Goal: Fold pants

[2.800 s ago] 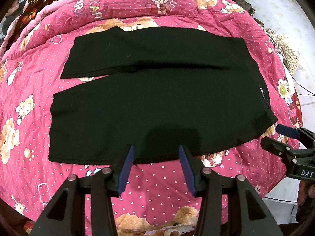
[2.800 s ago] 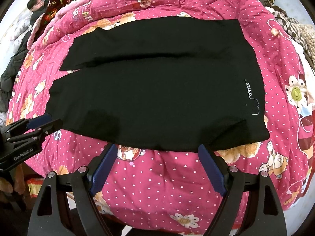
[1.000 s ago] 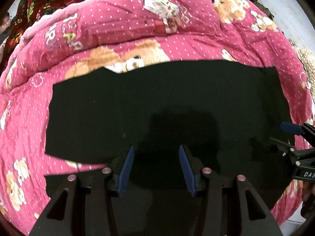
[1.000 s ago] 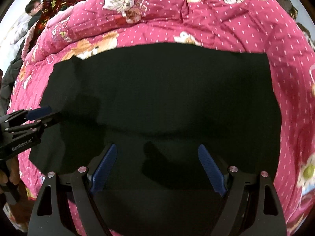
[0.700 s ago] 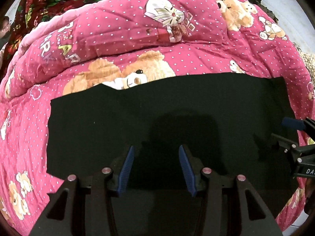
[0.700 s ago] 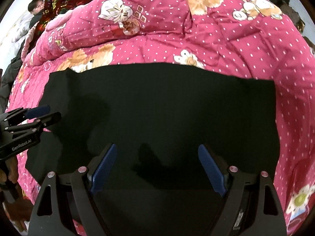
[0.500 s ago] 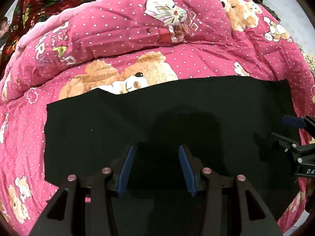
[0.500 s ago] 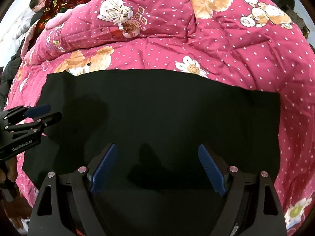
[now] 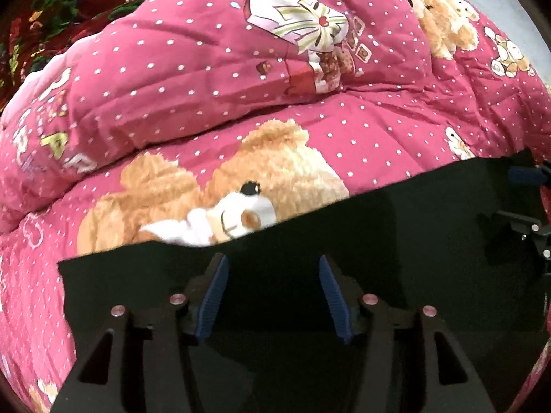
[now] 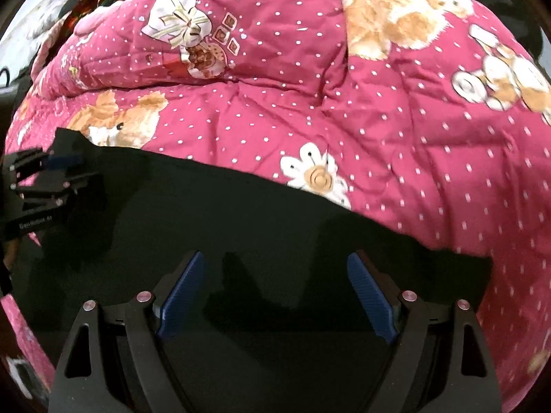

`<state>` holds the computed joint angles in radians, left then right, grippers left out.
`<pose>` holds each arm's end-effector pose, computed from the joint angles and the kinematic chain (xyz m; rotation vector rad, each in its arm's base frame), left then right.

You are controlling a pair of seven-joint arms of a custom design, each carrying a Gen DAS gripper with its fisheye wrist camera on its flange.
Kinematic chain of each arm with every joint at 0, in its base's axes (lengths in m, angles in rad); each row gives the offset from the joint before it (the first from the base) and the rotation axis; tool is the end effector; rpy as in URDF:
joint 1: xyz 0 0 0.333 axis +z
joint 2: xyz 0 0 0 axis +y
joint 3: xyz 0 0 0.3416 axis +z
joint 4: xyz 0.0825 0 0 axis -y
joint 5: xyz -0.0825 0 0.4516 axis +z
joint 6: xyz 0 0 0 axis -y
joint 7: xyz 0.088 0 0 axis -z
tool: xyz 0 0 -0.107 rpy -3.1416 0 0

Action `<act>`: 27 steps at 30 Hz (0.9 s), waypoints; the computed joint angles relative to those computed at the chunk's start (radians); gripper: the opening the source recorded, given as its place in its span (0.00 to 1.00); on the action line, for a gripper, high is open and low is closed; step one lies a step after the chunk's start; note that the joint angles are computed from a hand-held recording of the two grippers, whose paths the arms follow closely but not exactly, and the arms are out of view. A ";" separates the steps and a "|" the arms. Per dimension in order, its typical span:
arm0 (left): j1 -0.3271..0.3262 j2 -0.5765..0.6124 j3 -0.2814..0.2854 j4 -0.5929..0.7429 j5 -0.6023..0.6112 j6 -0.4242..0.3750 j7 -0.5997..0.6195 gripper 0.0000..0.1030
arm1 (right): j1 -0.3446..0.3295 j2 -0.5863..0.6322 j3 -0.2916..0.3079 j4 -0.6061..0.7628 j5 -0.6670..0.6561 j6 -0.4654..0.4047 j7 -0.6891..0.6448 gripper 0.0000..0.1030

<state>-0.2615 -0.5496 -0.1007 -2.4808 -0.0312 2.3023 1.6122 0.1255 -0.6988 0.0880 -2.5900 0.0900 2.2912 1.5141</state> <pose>0.4336 -0.1679 0.5162 -1.6097 2.3817 -0.4113 0.4109 0.0930 0.5183 -2.1854 1.7590 -0.3483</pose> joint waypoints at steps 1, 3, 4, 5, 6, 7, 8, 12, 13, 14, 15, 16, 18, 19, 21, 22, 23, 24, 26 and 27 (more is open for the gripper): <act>0.000 0.008 0.003 0.001 -0.002 0.009 0.004 0.59 | 0.001 0.008 -0.004 0.002 0.002 0.005 -0.005 0.83; -0.003 0.020 0.010 0.003 -0.016 0.022 0.012 0.60 | 0.003 0.030 -0.011 0.008 0.006 0.017 -0.019 0.83; -0.002 0.025 0.012 0.003 -0.021 0.026 0.014 0.62 | 0.003 0.036 -0.011 0.009 0.006 0.021 -0.022 0.83; 0.000 0.029 0.013 0.002 -0.023 0.033 0.016 0.62 | 0.003 0.043 -0.011 0.011 0.005 0.025 -0.026 0.83; -0.001 0.037 0.011 0.003 -0.025 0.043 0.019 0.63 | 0.004 0.053 -0.011 0.014 0.004 0.028 -0.033 0.83; 0.000 0.039 0.011 0.001 -0.026 0.049 0.023 0.65 | 0.005 0.063 -0.011 0.018 0.004 0.031 -0.036 0.83; 0.000 0.041 0.012 -0.001 -0.027 0.053 0.027 0.65 | 0.007 0.070 -0.011 0.020 0.004 0.035 -0.043 0.83; 0.000 0.048 0.013 -0.001 -0.032 0.069 0.044 0.67 | 0.013 0.084 -0.011 0.023 0.002 0.049 -0.061 0.83; 0.000 0.051 0.013 0.000 -0.032 0.073 0.049 0.67 | 0.015 0.087 -0.012 0.022 0.003 0.055 -0.066 0.83; 0.002 0.061 0.013 0.006 -0.030 0.078 0.053 0.68 | 0.016 0.090 -0.013 0.022 0.004 0.059 -0.072 0.83; 0.005 0.076 0.012 0.015 -0.026 0.085 0.059 0.69 | 0.016 0.091 -0.014 0.022 0.004 0.064 -0.078 0.83; 0.007 0.088 0.012 0.021 -0.023 0.094 0.067 0.69 | 0.015 0.092 -0.014 0.022 0.002 0.072 -0.083 0.83; 0.010 0.104 0.010 0.026 -0.017 0.107 0.081 0.71 | 0.012 0.092 -0.018 0.020 0.000 0.086 -0.096 0.83; 0.010 0.108 0.009 0.023 -0.017 0.115 0.090 0.71 | 0.013 0.092 -0.019 0.017 0.003 0.089 -0.100 0.83; 0.008 0.127 0.006 0.016 -0.020 0.145 0.102 0.72 | 0.014 0.113 -0.024 0.026 0.007 0.081 -0.115 0.83; 0.007 0.126 0.004 0.008 -0.022 0.156 0.106 0.72 | 0.015 0.122 -0.026 0.028 0.010 0.078 -0.120 0.83; 0.006 0.131 0.004 0.008 -0.023 0.160 0.109 0.72 | 0.016 0.134 -0.031 0.031 0.018 0.074 -0.125 0.83; 0.006 0.134 0.004 0.008 -0.026 0.160 0.109 0.70 | 0.017 0.142 -0.034 0.034 0.027 0.073 -0.126 0.83; 0.005 0.138 -0.002 0.011 -0.023 0.154 0.112 0.66 | 0.015 0.152 -0.036 0.040 0.035 0.066 -0.127 0.83; 0.000 0.137 0.000 0.009 -0.027 0.152 0.122 0.58 | 0.013 0.158 -0.034 0.046 0.033 0.058 -0.123 0.83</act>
